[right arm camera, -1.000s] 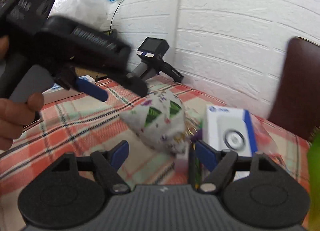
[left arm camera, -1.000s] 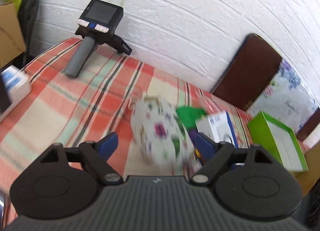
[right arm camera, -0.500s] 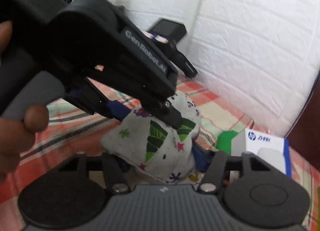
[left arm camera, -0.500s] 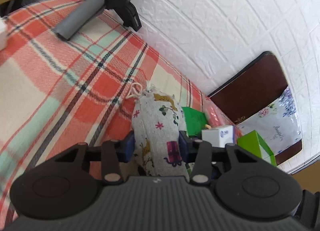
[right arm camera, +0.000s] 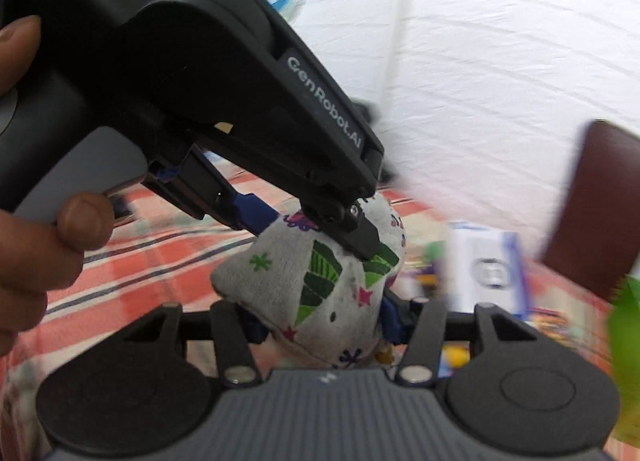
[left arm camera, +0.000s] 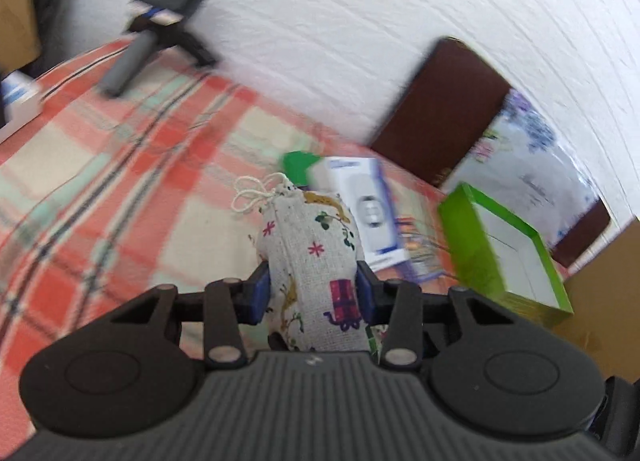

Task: Organize objects
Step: 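Carry the floral pouch into the green box and open the left gripper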

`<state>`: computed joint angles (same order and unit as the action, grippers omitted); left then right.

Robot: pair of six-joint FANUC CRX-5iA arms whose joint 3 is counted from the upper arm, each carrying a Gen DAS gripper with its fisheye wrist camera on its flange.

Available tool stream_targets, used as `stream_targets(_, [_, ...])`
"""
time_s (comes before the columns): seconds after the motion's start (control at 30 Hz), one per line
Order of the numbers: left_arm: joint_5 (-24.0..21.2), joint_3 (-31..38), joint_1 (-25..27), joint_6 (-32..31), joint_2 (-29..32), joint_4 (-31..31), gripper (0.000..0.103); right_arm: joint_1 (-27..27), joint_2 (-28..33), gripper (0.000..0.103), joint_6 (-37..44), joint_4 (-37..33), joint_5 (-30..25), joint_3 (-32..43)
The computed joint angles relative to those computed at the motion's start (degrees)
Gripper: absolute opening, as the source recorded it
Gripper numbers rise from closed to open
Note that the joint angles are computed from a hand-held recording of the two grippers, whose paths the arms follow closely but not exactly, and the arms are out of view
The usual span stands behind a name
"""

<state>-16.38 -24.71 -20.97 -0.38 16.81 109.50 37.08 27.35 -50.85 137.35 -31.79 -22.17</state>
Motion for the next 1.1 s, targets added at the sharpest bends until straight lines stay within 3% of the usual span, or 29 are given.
stream_targets(0.07, [-0.8,2.8,-2.1,-2.0,1.3,-0.9,0.045,-0.2,-2.3,0.049,-0.8,-2.0,-5.4,-3.9])
stream_targets(0.23, [-7.9,13.9,-4.9,1.4,8.4,-11.1,0.045,-1.7,-7.6,0.049,-0.6,-9.4,-19.0,-12.9])
stream_targets(0.37, [-12.0,24.7,-8.3,3.3,16.2,-17.1,0.045,-5.5,-11.3,0.049,-0.8,-14.2,-24.3,-18.3])
stream_targets(0.6, [-17.9,45.7,-9.9,22.0,29.8,-38.2,0.045,-14.5,-13.5,0.049,-3.8,-16.5,-22.5,-22.5])
stream_targets(0.77, [-22.2,59.3,-10.1,34.3,37.4,-50.3,0.045,-17.3,-10.7,0.050,-3.9,-18.5,-22.5,-21.8])
stream_targets(0.83, [-23.2,63.3,-10.2,38.2,39.5,-55.0,0.045,-17.6,-7.6,0.058,-2.6,-20.9,-22.6,-18.5])
stream_targets(0.9, [-22.9,65.0,-10.4,40.5,40.1,-58.9,0.045,-17.9,-6.4,0.068,-3.2,-21.6,-23.6,-18.0])
stream_targets(1.1, [-14.6,56.7,-10.8,40.6,34.0,-64.3,0.046,-18.9,-7.1,0.070,-4.4,-18.5,-23.4,-19.2])
